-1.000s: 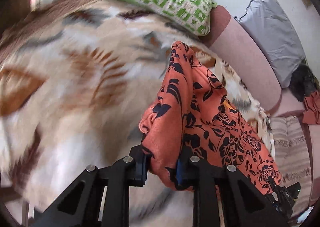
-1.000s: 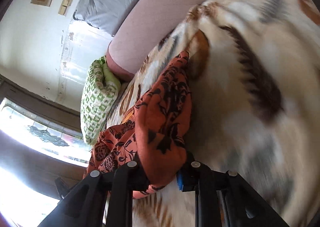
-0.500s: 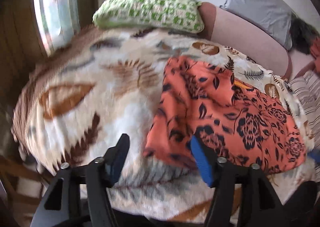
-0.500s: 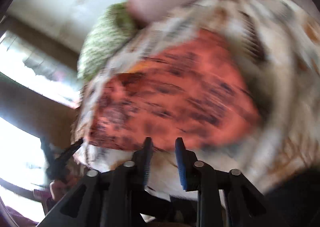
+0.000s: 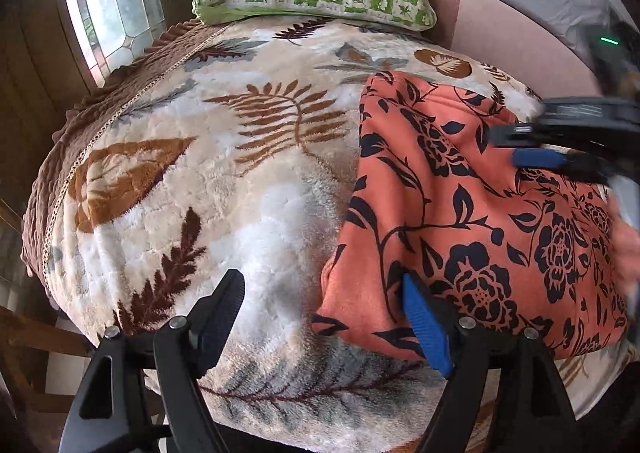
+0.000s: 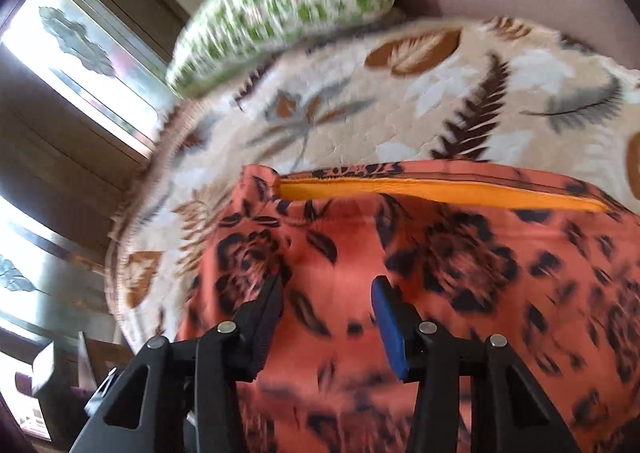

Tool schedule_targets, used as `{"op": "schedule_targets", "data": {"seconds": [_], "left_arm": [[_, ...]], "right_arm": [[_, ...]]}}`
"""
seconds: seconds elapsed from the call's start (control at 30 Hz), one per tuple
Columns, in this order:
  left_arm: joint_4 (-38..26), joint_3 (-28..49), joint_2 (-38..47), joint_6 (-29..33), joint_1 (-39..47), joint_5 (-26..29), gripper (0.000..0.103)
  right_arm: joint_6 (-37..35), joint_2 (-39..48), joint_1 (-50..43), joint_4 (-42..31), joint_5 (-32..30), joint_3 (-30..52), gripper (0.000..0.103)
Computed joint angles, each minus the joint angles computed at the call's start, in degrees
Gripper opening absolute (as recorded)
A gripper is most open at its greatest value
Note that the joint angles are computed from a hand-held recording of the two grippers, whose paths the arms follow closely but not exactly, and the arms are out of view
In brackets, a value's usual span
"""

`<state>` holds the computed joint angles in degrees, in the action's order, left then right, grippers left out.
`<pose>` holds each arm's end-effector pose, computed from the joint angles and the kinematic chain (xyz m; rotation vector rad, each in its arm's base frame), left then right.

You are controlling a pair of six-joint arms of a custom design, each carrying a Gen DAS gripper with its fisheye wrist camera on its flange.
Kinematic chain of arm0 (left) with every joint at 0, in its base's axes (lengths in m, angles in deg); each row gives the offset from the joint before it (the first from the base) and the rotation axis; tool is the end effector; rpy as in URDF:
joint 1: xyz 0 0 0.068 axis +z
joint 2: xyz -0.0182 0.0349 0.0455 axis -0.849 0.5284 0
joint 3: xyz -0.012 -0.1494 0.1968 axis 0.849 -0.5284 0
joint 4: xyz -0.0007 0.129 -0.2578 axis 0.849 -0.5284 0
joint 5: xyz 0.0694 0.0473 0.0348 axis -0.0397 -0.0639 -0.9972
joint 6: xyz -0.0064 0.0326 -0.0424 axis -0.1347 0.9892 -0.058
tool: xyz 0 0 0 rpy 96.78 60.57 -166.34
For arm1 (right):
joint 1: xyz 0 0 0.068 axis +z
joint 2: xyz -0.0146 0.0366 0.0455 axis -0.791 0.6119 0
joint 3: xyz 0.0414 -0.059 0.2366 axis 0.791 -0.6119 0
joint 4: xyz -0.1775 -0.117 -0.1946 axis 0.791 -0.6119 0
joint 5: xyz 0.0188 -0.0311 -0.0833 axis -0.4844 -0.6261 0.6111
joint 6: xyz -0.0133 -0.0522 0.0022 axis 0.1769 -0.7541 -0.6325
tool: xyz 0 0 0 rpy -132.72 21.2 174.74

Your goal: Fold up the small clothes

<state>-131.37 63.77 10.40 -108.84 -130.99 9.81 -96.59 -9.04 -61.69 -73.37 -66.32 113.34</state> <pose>0.0788 -0.1961 0.1610 -0.2609 2.5937 -0.0225 0.2540 -0.0244 0.1752 -0.2469 2.7553 0.6437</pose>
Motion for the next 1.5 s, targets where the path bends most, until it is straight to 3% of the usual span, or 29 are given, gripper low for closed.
{"op": "schedule_targets", "data": {"seconds": [0.13,0.3,0.4,0.53,0.67,0.8,0.93,1.07,1.17,1.33,1.43,1.5], "left_arm": [[-0.4,1.0,1.7,0.6,-0.3,-0.8,0.081],[-0.9,1.2,2.2,-0.3,-0.7,-1.1,0.081],[-1.9,1.9,3.0,-1.6,-1.3,-1.4,0.081],[-3.6,3.1,4.2,-3.3,-2.4,-1.9,0.081],[-4.7,4.2,5.8,-4.8,-3.1,-2.1,0.081],[-4.9,3.7,6.3,-6.4,-4.3,-2.1,0.082],[-4.0,0.5,5.7,-8.7,-6.2,0.2,0.083],[-5.4,-0.5,3.3,-9.9,-7.5,2.4,0.083],[-8.1,0.3,-0.2,-9.2,-6.6,1.9,0.083],[-11.9,5.6,-3.8,1.3,2.1,-2.6,0.083],[-6.5,8.6,-2.6,12.1,9.8,-3.3,0.083],[-1.2,10.7,1.0,18.4,15.0,-1.8,0.083]], "right_arm": [[8.0,10.7,6.7,8.6,9.8,3.5,0.043],[11.2,14.0,8.9,15.6,15.0,6.0,0.042],[11.9,14.9,7.4,15.2,12.9,7.3,0.042],[8.0,7.8,0.2,11.3,5.1,4.5,0.045],[-0.1,1.7,-6.8,4.5,0.1,1.9,0.047],[-14.2,-4.3,-17.2,-7.0,-3.1,-0.6,0.049],[-26.7,-7.0,-27.1,-13.5,-2.2,-4.5,0.053],[-42.8,-11.4,-36.9,-14.4,0.2,-11.8,0.056],[-53.6,-8.4,-44.7,-18.3,-0.5,-10.8,0.056],[-64.2,6.4,-54.1,-26.8,-1.6,-0.8,0.056],[-66.9,12.5,-58.9,-30.5,-4.2,7.2,0.056],[-64.6,18.0,-61.6,-31.2,-7.4,14.7,0.056]]}}
